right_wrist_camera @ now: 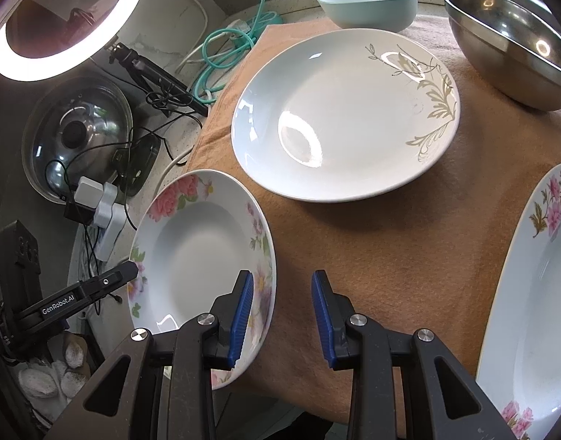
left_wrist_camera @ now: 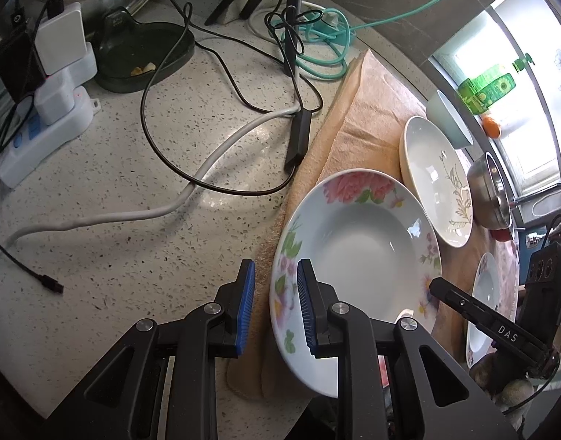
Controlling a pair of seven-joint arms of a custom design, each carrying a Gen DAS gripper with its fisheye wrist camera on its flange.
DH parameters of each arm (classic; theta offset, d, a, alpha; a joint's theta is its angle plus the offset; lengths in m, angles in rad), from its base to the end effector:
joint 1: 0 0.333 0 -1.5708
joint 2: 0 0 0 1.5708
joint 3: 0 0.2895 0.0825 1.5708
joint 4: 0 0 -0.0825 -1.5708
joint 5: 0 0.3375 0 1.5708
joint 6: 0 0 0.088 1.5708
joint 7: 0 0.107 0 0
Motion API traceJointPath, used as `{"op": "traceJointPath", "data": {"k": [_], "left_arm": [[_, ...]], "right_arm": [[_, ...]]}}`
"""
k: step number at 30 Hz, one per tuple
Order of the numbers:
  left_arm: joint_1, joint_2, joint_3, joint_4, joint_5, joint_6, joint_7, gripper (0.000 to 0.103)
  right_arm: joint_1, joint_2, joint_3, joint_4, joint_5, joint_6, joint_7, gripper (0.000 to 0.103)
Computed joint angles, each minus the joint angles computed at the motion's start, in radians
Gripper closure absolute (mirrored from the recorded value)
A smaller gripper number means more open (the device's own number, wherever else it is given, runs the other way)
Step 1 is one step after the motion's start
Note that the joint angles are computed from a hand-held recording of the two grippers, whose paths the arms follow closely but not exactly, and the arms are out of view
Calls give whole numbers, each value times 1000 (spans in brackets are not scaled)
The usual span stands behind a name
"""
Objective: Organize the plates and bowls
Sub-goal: 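Close both grippers on the red-rose plate rim and lift it, then carry the tilted red-rose plate over the cherry-blossom plate with both grippers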
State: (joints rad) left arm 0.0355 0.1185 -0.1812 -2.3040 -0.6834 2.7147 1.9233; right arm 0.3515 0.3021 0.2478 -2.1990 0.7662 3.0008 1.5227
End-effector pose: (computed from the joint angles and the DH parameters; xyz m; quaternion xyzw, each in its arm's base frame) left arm 0.5075 -0.0511 0.3292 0.7187 -0.6545 0.2341 0.0159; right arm 0.4801 0.2630 0.3009 -0.6372 0.7171 0.0450 0.2788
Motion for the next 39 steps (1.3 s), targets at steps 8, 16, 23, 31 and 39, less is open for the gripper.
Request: {"op": "traceJointPath", "data": {"k": [8,16,23,31,39], "left_arm": [[3,7,-6,8,-26,-4,27,82],[0,7,-6,5,-13,6,25,91],[5,8,-9,6,-32,0,39,92],[0,0,-7,2,-43,-2,41,92],[-9,-7,-8,2,-47,-7,40,92]], "right_arm": [[-6,12,3,13,7,-13,-18,79],[-40,28,42,38,99,-35,-102,87],[-4,28,12,45,86,-38,-96,92],[11,24,-7,37,30,-38,-49,92],[-2,10,4,18,42,-28,-55,92]]}}
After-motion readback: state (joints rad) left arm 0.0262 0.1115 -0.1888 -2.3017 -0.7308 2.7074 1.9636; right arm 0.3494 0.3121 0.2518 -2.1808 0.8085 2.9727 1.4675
